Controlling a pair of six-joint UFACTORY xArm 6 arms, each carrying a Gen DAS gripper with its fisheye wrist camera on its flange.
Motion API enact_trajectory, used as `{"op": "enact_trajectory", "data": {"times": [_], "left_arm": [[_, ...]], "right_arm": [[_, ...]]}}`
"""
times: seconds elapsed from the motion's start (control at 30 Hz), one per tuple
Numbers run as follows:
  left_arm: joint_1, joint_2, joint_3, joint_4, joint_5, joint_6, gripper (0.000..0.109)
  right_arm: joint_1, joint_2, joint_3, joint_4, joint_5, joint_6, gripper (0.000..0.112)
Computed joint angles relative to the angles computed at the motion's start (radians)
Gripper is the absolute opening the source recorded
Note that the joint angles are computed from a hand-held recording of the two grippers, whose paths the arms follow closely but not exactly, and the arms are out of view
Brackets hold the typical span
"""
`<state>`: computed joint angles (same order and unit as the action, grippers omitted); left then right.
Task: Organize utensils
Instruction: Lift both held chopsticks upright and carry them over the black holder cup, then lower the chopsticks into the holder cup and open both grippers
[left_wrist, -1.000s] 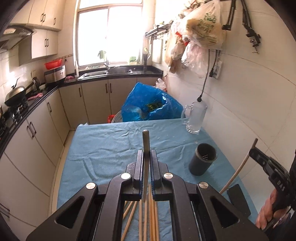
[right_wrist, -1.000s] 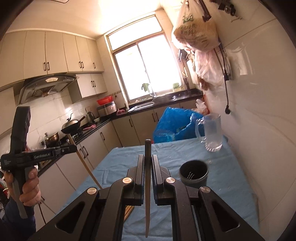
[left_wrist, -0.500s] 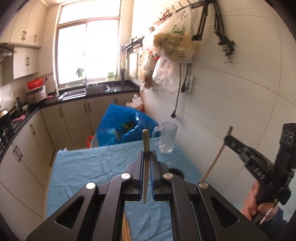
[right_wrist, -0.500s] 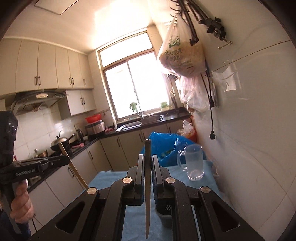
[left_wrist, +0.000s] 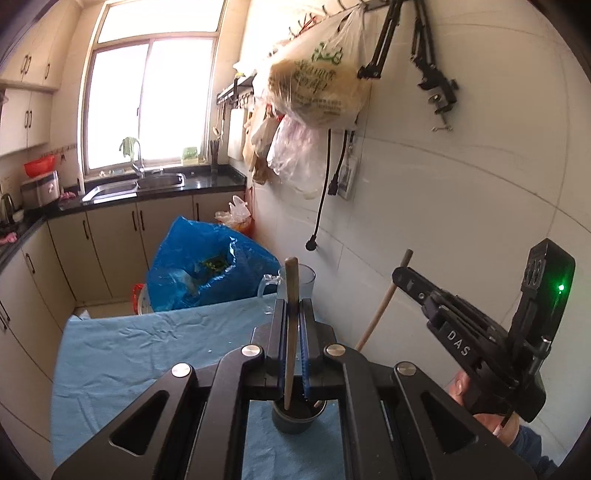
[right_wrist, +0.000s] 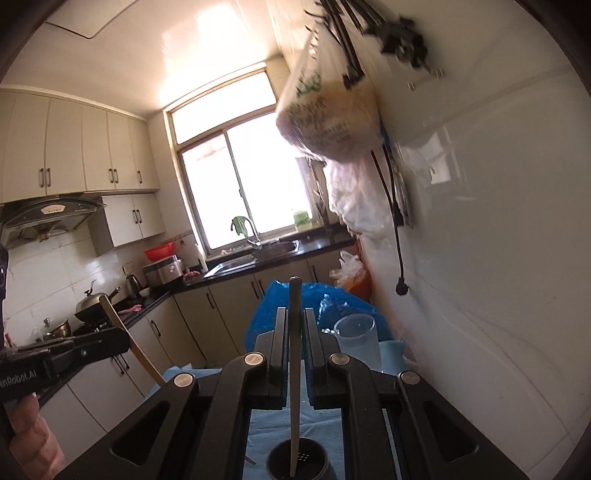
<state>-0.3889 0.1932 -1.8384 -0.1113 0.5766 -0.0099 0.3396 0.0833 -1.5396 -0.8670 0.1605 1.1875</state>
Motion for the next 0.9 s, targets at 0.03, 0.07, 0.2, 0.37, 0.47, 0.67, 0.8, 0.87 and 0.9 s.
{"op": "enact_trajectory", "data": {"times": [0.03,0.07,0.2,0.37,0.47,0.67,0.8,0.87,0.9], "left_arm": [[0.000,0.022,-0.016,-0.013,0.004,0.002,0.006],[0.001,0.040,-0.030,-0.025,0.006,0.005,0.006],[0.006,0.122,-0.101,-0.057,0.030,0.000,0.006],[0.009,0.188,-0.151,-0.043,0.069,-0.014,0.006],[0.018,0.218,-0.168,-0.051,0.091,-0.025,0.006],[0.035,0.279,-0.226,-0.042,0.151,-0.044,0.006],[0.043,0.305,-0.260,-0.037,0.169,-0.066,0.006],[0.045,0.309,-0.268,-0.047,0.178,-0.065,0.011],[0.047,0.307,-0.267,-0.045,0.175,-0.069,0.018]], "right_arm": [[-0.005,0.015,-0.006,0.027,-0.002,-0.022,0.008],[-0.010,0.029,-0.009,0.055,-0.005,-0.042,0.008],[-0.021,0.070,-0.015,0.135,-0.020,-0.108,0.008],[-0.018,0.105,-0.013,0.254,-0.015,-0.220,0.008],[-0.013,0.121,-0.005,0.354,-0.010,-0.317,0.008],[0.005,0.162,-0.006,0.666,0.024,-0.586,0.008],[0.002,0.175,-0.020,0.700,0.039,-0.603,0.009],[0.003,0.177,-0.025,0.741,0.044,-0.635,0.014],[0.003,0.176,-0.025,0.749,0.047,-0.641,0.017]]}}
